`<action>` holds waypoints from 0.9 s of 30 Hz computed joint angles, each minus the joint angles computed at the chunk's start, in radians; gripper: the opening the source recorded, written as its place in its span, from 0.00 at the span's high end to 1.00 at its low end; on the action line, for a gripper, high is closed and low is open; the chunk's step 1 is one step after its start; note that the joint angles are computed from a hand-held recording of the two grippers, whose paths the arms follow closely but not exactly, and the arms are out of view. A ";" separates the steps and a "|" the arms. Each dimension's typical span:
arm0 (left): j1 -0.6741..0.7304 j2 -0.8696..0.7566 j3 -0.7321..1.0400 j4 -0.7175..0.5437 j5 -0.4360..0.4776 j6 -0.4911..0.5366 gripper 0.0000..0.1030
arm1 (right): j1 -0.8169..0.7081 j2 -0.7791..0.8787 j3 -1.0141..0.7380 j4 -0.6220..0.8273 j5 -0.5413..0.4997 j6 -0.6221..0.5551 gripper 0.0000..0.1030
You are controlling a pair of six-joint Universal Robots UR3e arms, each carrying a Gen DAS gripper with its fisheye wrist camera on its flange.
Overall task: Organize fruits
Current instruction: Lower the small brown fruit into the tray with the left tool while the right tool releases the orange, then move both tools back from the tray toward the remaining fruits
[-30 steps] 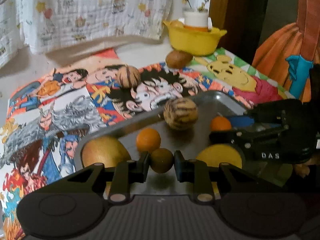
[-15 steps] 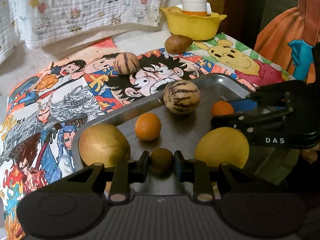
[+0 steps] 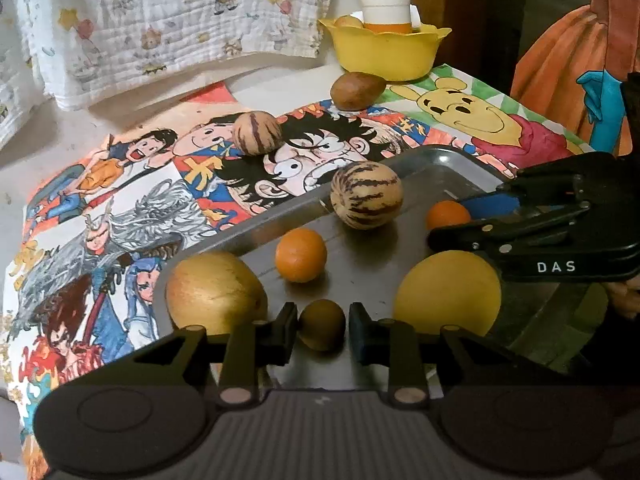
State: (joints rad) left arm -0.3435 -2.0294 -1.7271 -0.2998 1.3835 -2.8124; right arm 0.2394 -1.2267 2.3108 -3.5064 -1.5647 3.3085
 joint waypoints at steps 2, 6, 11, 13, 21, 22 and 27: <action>-0.001 0.010 -0.010 0.008 0.003 0.001 0.58 | -0.005 -0.011 0.013 -0.006 0.005 0.010 0.62; -0.003 0.048 -0.052 0.046 0.004 -0.003 0.44 | -0.006 -0.037 0.039 -0.022 0.000 0.027 0.55; -0.018 0.114 -0.152 0.149 0.048 -0.011 0.25 | 0.008 -0.081 0.069 -0.039 -0.010 0.051 0.43; -0.014 0.148 -0.202 0.185 0.051 -0.014 0.19 | 0.015 -0.100 0.085 -0.053 -0.014 0.058 0.31; 0.020 0.288 -0.404 0.278 0.029 -0.014 0.02 | 0.059 -0.162 0.122 -0.072 0.013 0.041 0.05; 0.026 0.302 -0.421 0.278 0.023 -0.010 0.01 | 0.069 -0.166 0.121 -0.072 0.014 0.035 0.04; 0.041 0.370 -0.501 0.269 0.019 0.018 0.01 | 0.127 -0.191 0.122 -0.046 -0.008 0.006 0.01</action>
State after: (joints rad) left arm -0.3023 -1.6592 -2.2276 -0.0309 1.4028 -2.7945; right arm 0.3668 -1.4180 2.4323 -3.5522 -1.5730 3.3142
